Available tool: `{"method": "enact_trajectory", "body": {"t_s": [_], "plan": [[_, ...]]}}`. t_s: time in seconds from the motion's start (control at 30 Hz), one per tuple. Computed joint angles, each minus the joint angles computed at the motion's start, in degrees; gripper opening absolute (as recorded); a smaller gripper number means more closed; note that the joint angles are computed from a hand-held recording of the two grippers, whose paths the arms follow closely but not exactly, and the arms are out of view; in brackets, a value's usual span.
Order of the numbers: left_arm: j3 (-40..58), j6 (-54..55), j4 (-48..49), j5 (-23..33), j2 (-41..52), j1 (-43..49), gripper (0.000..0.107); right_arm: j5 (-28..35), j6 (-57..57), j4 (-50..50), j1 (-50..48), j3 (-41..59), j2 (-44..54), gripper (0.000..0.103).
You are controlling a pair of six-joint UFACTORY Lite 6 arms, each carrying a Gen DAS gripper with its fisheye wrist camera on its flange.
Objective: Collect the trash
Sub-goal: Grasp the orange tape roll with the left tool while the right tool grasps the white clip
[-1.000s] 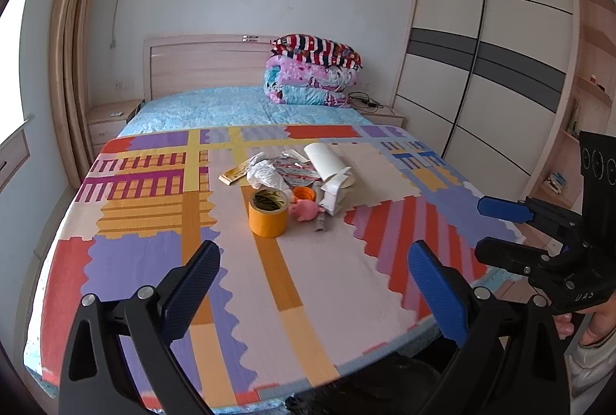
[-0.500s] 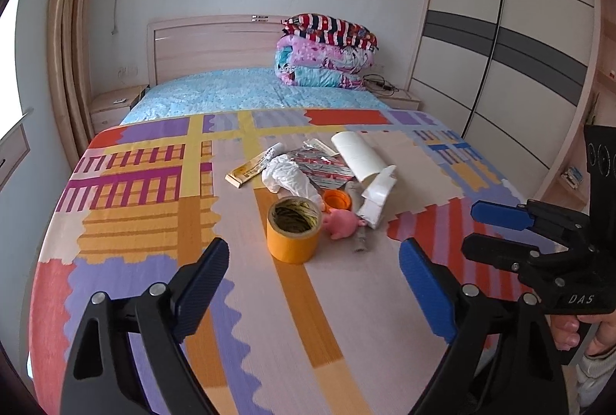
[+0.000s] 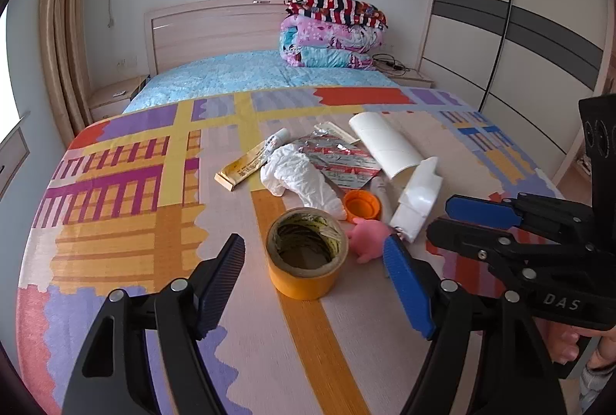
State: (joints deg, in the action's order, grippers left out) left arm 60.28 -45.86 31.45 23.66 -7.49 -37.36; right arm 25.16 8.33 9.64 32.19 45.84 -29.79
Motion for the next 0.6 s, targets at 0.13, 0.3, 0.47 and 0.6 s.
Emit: {"method": "enact_trajectory", "body": {"t_s": [0.13, 0.3, 0.47, 0.6], "plan": [[1.2, -0.2, 0.9, -0.7, 2.4, 0.5, 0.072, -1.5, -0.2, 1.1, 0.0, 0.7, 2.6, 0.028], [2.4, -0.3, 2.1, -1.3, 4.7, 1.2, 0.068, -2.8, -1.4, 4.6, -0.7, 0.9, 3.6, 0.016], [2.4, 2.4, -0.4, -2.6, 5.1, 1.9, 0.046, -2.9, 4.1, -1.7, 1.4, 1.2, 3.4, 0.009], [2.1, 0.0, 1.6, -1.8, 4.7, 1.1, 0.046, -2.6, 6.5, -4.9, 1.9, 1.4, 2.5, 0.008]]}}
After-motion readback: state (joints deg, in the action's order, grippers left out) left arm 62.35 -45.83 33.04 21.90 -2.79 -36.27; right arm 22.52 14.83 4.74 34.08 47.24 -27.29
